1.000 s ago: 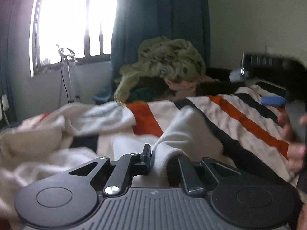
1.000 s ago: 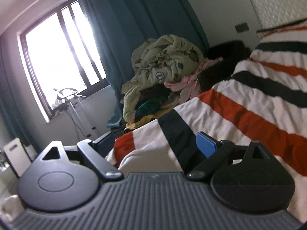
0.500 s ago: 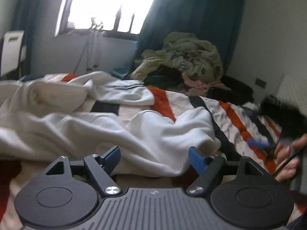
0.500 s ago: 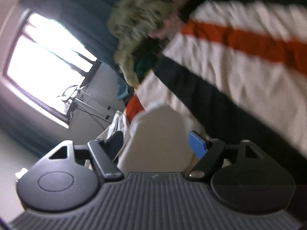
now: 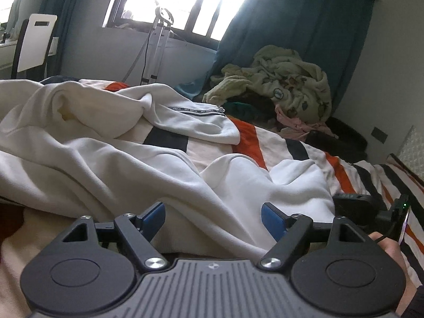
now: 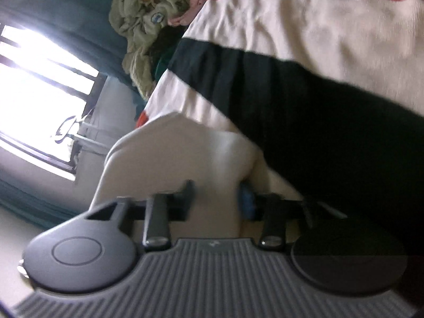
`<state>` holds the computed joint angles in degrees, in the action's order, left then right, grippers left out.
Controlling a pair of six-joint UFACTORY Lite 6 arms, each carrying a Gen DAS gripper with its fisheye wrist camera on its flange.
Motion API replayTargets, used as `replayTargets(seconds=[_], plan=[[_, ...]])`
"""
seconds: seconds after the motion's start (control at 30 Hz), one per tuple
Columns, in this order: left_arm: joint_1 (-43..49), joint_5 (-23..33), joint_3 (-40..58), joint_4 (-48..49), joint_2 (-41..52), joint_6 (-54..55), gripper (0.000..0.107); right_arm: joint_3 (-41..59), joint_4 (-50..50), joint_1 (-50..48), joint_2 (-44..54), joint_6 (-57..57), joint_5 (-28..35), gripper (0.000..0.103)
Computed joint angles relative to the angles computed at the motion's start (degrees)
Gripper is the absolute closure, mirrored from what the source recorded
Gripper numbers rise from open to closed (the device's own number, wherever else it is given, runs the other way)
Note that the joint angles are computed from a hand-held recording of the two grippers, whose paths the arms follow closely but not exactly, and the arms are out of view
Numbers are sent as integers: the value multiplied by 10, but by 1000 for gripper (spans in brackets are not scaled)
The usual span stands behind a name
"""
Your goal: Fold clothes
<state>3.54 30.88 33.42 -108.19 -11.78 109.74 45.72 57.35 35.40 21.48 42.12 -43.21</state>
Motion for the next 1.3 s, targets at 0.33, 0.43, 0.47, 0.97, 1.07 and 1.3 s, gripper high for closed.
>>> replayTargets(seconds=[0.33, 0.43, 0.47, 0.97, 1.07, 1.3], plan=[[14, 27, 39, -55, 33, 56, 26, -58, 261, 18, -229, -367, -104, 97], [26, 44, 38, -53, 24, 50, 25, -87, 332, 13, -333, -513, -131, 97], [32, 48, 41, -39, 25, 32, 25, -107, 354, 12, -373, -555, -139, 97], [341, 71, 327, 449, 192, -546, 19, -357, 185, -238, -539, -264, 219, 97], [398, 100, 438, 513, 286, -634, 19, -350, 233, -224, -545, -307, 213, 97], [458, 185, 576, 413, 474, -774, 33, -354, 156, -249, -532, -224, 236, 97]])
